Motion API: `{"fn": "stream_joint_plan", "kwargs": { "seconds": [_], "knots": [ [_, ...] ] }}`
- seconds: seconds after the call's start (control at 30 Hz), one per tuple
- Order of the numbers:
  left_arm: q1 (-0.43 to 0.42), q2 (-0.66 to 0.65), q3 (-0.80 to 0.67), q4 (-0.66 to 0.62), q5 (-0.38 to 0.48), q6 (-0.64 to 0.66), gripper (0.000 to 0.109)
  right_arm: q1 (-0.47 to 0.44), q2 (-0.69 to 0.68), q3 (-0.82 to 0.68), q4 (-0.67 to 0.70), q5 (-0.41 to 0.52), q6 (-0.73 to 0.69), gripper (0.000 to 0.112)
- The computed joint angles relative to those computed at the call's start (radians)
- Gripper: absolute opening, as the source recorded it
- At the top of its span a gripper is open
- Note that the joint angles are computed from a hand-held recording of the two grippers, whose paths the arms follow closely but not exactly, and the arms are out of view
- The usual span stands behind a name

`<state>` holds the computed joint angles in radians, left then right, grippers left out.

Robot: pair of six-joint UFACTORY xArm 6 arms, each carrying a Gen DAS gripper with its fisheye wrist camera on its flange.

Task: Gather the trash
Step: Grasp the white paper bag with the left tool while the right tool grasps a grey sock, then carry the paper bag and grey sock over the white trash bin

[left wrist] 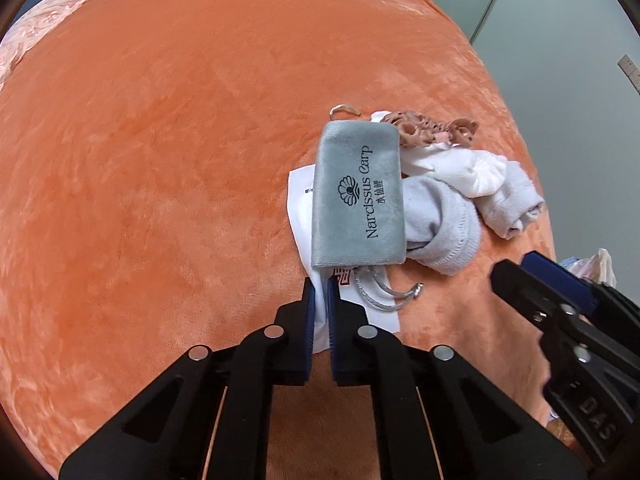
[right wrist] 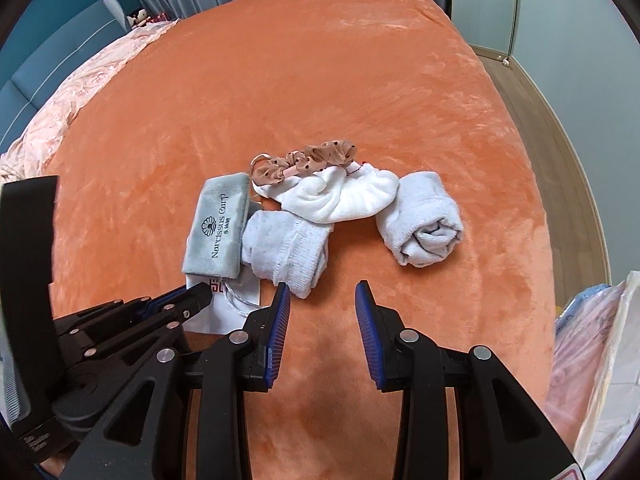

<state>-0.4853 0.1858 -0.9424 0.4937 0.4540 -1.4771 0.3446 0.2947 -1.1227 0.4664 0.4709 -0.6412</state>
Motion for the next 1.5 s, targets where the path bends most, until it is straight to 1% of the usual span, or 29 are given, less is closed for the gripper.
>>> {"fn": "stream_joint_plan", "kwargs": {
  "seconds": [0.23,0.4,0.5,0.6,0.63,0.77,0.83,0.9,1.03,1.13,1.27,1.4,1.5],
  "knots": [
    [0.001,-0.082,0.035,0.073,0.022,-0.03,0.004,0.011,0.025,-0.03,0.061,0.021,-0.038,0.034],
    [-0.01,-0.121,0.033,0.119,0.075,-0.049,0.004,0.013,0.066,-0.069,0.082,0.045,-0.034,0.034],
    [-0.007,-0.13,0.035,0.121,0.086,-0.05,0.004,0.021,0.077,-0.068,0.081,0.038,-0.029,0.034],
    [-0.002,-0.137,0.041,0.114,0.089,-0.044,0.004,0.032,0.085,-0.064,0.066,0.023,-0.032,0.025],
    [-0.001,-0.139,0.041,0.112,0.092,-0.04,0.004,0.036,0.087,-0.061,0.049,0.018,-0.025,0.019],
    [0.001,-0.134,0.033,0.11,0.098,-0.033,0.004,0.038,0.071,-0.044,0.058,0.01,-0.06,0.011],
    [-0.002,-0.138,0.029,0.113,0.107,-0.034,0.004,0.037,0.045,-0.024,0.062,0.0,-0.088,0.009],
    [-0.005,-0.139,0.02,0.116,0.116,-0.032,0.004,0.03,0.021,-0.013,0.071,0.01,-0.106,0.009],
    [-0.029,-0.136,-0.025,0.131,0.157,-0.027,0.004,0.004,-0.032,-0.001,0.109,0.037,-0.128,0.009],
    [-0.062,-0.114,-0.089,0.142,0.206,-0.014,0.004,-0.019,-0.072,0.01,0.133,0.046,-0.148,0.009],
    [-0.099,-0.084,-0.169,0.144,0.249,0.004,0.004,-0.055,-0.116,0.013,0.153,0.06,-0.157,0.009],
    [-0.143,-0.041,-0.268,0.15,0.295,0.023,0.004,-0.11,-0.152,0.007,0.17,0.072,-0.169,0.009],
    [-0.178,0.005,-0.352,0.151,0.327,0.043,0.004,-0.157,-0.18,0.009,0.157,0.086,-0.165,0.009]
  ]
}}
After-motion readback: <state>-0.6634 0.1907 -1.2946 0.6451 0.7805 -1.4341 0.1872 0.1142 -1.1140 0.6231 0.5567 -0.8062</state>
